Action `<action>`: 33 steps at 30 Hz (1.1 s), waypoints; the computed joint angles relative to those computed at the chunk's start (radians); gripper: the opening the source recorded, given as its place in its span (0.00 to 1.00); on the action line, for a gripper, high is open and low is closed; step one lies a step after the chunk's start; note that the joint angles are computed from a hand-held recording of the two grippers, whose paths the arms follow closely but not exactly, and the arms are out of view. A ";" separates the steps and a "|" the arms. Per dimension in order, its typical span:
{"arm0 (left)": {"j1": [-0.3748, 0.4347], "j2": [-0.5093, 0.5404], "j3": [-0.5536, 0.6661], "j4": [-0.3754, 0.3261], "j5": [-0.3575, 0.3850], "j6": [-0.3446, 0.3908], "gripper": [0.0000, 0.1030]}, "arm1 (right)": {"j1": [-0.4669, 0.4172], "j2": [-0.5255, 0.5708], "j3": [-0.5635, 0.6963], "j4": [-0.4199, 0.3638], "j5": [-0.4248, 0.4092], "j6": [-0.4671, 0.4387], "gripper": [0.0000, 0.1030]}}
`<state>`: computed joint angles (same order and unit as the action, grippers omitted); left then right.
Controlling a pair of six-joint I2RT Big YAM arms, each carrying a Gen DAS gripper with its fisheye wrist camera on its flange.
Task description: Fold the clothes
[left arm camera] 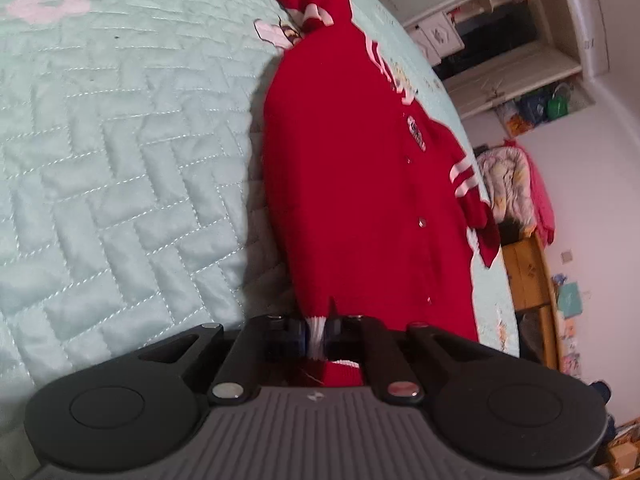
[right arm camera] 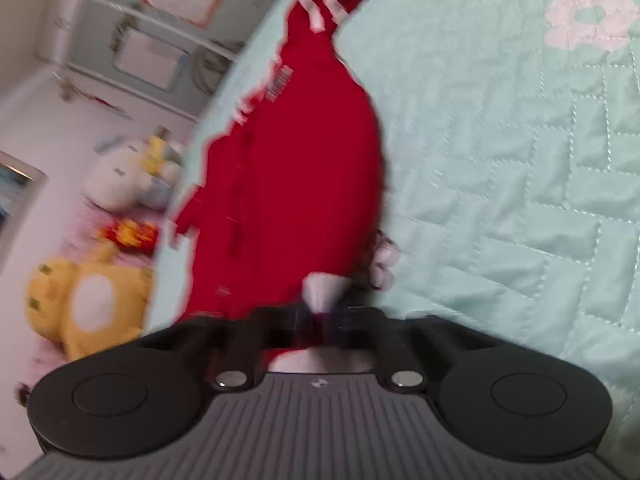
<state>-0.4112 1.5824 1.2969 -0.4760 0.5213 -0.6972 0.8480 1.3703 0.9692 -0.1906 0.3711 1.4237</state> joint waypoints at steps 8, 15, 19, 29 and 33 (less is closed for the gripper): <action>0.002 -0.094 -0.012 -0.025 -0.022 0.056 0.01 | 0.054 -0.054 0.024 -0.035 0.105 -0.033 0.02; 0.007 -0.188 -0.048 -0.049 0.014 0.047 0.01 | 0.112 -0.101 0.020 -0.036 0.159 -0.042 0.02; 0.005 -0.210 -0.076 -0.120 -0.007 0.136 0.02 | 0.168 -0.143 -0.008 -0.039 0.189 -0.023 0.02; -0.061 -0.268 -0.152 -0.161 -0.348 0.285 0.37 | 0.229 -0.093 0.058 -0.359 0.292 0.023 0.18; -0.142 -0.356 -0.186 -0.162 -0.450 0.544 0.37 | 0.303 -0.025 0.225 -0.584 0.407 -0.204 0.18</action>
<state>-0.5531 1.2262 1.1105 -0.6379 0.0716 -0.1535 1.1507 1.3452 1.1941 -0.7749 0.7778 1.2198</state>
